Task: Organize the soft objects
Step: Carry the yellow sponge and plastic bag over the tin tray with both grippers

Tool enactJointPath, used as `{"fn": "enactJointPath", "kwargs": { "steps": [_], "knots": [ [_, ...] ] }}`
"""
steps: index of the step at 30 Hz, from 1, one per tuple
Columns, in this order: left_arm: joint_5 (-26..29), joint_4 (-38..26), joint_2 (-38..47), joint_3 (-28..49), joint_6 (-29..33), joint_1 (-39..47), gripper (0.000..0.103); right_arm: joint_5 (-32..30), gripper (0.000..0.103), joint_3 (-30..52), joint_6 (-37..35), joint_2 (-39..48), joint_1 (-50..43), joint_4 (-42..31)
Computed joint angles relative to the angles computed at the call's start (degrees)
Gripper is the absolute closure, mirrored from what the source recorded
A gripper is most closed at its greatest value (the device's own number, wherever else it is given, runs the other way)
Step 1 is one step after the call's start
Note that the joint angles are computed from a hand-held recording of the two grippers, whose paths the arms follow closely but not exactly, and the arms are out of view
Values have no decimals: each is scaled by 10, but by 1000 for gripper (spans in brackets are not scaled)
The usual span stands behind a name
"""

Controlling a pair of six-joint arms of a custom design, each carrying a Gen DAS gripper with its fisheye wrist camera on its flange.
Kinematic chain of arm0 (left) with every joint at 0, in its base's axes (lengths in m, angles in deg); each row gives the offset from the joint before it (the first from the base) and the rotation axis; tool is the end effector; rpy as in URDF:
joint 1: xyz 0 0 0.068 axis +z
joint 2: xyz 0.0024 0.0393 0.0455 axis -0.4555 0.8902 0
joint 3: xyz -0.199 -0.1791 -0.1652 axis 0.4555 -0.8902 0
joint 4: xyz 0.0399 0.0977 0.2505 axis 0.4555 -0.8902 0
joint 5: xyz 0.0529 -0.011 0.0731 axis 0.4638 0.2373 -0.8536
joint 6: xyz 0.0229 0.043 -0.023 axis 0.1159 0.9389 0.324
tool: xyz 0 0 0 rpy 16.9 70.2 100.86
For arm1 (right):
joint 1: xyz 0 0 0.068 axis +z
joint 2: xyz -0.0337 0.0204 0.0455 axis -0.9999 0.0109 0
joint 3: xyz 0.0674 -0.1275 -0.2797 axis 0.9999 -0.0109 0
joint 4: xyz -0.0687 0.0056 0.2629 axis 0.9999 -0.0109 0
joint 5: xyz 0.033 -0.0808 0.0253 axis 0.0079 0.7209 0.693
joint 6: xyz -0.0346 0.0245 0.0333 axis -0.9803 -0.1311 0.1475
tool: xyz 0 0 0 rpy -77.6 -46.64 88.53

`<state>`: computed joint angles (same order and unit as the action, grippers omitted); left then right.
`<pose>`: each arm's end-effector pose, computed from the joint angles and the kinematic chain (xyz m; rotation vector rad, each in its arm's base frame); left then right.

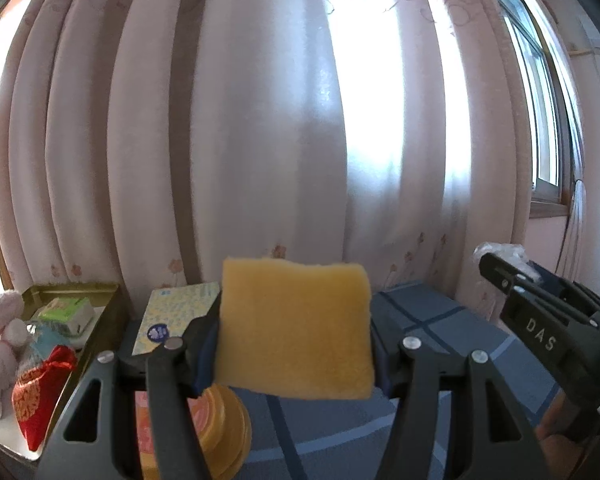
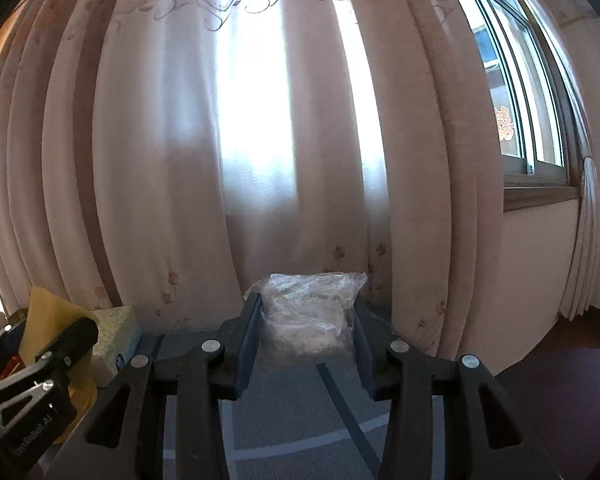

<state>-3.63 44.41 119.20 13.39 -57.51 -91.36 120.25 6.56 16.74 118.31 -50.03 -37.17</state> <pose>0.1579 -0.2602 0.2276 0.0763 1.8594 -0.0721 0.1491 0.0914 0.2297 0.1138 1.7611 -0.0001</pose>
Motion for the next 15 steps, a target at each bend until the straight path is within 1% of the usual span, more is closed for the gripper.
{"fn": "enactJointPath", "kwargs": {
  "steps": [8, 15],
  "knots": [
    [-19, -46, -7, 5, -37, -13, 43, 20, 58, -6, 18, -12, 15, -9],
    [-30, -58, -12, 4, -46, -23, 43, 40, 58, -7, 30, -20, 43, -22]
  ]
}}
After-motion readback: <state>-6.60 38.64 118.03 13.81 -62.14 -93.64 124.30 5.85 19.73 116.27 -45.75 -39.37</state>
